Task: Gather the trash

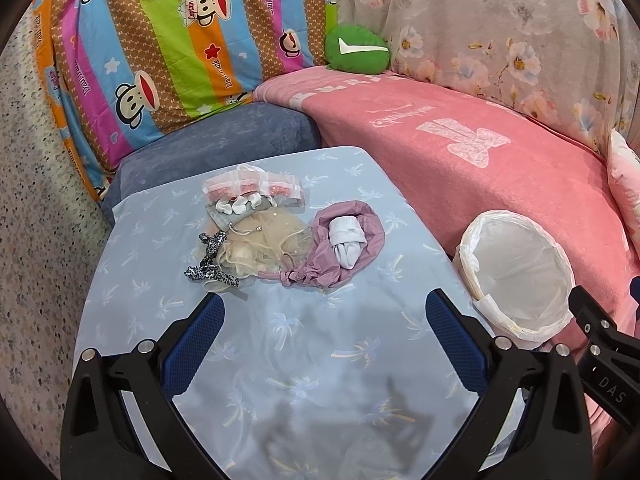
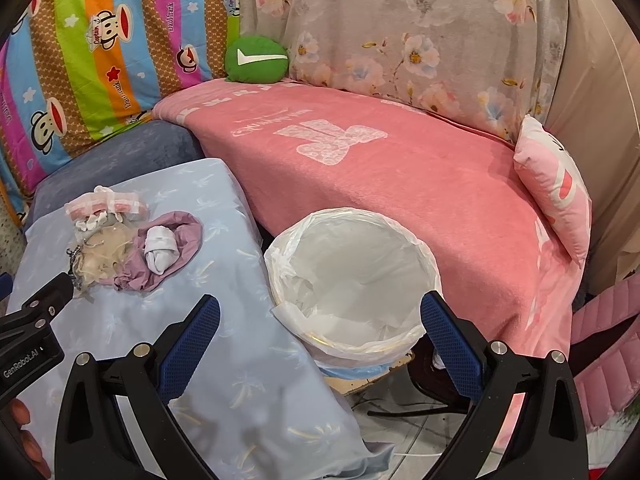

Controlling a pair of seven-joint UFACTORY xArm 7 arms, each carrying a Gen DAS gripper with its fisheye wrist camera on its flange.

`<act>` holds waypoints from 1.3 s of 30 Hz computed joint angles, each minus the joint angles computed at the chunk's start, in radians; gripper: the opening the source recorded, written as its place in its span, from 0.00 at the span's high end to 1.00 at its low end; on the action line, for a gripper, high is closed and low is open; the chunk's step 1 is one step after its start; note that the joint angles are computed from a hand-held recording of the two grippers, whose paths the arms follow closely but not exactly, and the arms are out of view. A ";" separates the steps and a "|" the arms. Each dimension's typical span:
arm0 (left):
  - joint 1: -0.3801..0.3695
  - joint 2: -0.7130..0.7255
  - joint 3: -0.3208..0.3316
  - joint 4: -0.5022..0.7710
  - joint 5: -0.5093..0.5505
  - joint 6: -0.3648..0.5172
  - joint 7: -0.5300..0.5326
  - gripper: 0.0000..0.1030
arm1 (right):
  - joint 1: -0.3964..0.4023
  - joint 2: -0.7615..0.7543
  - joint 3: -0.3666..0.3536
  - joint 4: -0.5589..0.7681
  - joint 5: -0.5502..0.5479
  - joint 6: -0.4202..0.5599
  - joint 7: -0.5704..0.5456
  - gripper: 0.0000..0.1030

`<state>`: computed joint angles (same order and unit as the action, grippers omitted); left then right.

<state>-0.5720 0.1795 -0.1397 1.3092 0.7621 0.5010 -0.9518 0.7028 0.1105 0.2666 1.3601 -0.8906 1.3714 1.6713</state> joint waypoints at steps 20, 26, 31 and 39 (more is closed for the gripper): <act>-0.011 0.011 0.002 0.020 -0.001 0.000 0.003 0.07 | -0.007 -0.014 0.006 -0.013 -0.002 0.004 0.004 0.06; -0.015 0.017 0.003 0.028 -0.001 -0.001 0.001 0.07 | -0.005 -0.015 0.008 -0.011 -0.005 0.013 0.003 0.06; -0.018 0.017 0.004 0.030 -0.003 -0.003 0.001 0.07 | -0.002 -0.013 0.009 -0.001 -0.008 0.025 0.003 0.06; -0.019 0.017 0.005 0.032 -0.008 -0.004 0.006 0.07 | 0.001 -0.009 0.008 0.003 -0.009 0.027 0.002 0.06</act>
<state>-0.5911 0.1967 -0.1352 1.3408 0.7538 0.4973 -0.9462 0.7039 0.1012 0.2742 1.3627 -0.8991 1.3981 1.6738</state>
